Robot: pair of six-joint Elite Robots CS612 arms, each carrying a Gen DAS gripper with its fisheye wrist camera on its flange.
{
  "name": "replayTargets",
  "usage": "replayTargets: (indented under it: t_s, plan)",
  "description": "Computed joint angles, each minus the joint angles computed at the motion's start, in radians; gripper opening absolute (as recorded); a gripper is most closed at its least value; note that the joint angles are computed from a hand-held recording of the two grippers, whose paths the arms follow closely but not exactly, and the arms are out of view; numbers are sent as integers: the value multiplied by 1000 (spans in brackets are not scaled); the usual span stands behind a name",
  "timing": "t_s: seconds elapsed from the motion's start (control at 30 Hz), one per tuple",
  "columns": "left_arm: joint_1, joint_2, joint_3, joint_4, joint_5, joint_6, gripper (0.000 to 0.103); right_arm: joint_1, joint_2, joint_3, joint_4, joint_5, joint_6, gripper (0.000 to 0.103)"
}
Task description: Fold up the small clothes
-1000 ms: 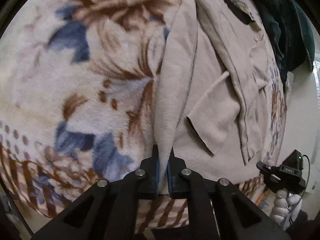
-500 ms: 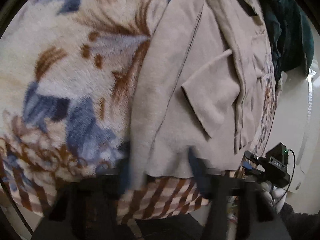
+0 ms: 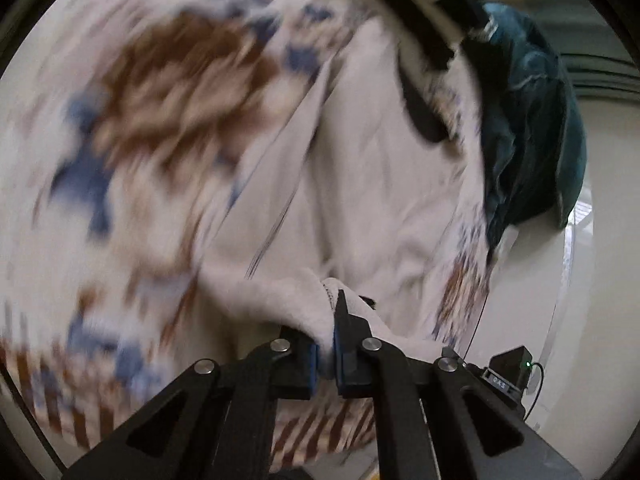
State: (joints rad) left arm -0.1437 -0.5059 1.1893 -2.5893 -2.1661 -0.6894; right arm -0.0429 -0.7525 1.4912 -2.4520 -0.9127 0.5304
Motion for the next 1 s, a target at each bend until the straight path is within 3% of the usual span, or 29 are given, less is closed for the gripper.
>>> replayTargets:
  t_s: [0.17,0.23,0.27,0.3,0.33,0.4,0.5,0.57,0.73,0.8,0.83,0.87,0.9,0.93,1.0]
  plan:
    - [7,157,-292,117,10,15,8,16,124,-225,-9,-47,-46,6]
    - [16,189,-342,138,1,-20,23,21,182,-322,24,-84,-24,7]
    - [22,188,-333,101,2,-50,42,22,208,-368,51,-88,-20,8]
    - [25,186,-320,50,3,-76,65,23,220,-395,69,-90,-18,13]
    - [30,175,-291,-13,13,-103,71,23,224,-406,70,-90,-12,29]
    - [35,145,-232,-79,43,-126,71,25,209,-386,15,-119,-10,51]
    - [32,105,-181,-22,122,-39,71,30,186,-361,16,-182,-41,51]
    - [27,102,-190,62,152,40,71,31,181,-353,46,-203,-63,51]
    - [-1,160,-306,217,190,202,71,41,231,-426,144,-213,-89,51]
    - [-9,183,-346,231,211,239,67,52,259,-474,185,-225,-125,51]
    - [-13,188,-353,213,231,249,58,57,275,-503,216,-231,-147,50]
    - [-15,193,-354,170,231,256,16,63,284,-519,229,-245,-163,46]
    - [-16,196,-361,169,237,258,2,70,291,-531,232,-266,-178,24]
    - [-18,198,-366,164,255,260,2,76,294,-540,237,-290,-189,4]
    - [-19,196,-360,141,271,265,2,86,294,-542,209,-345,-191,3]
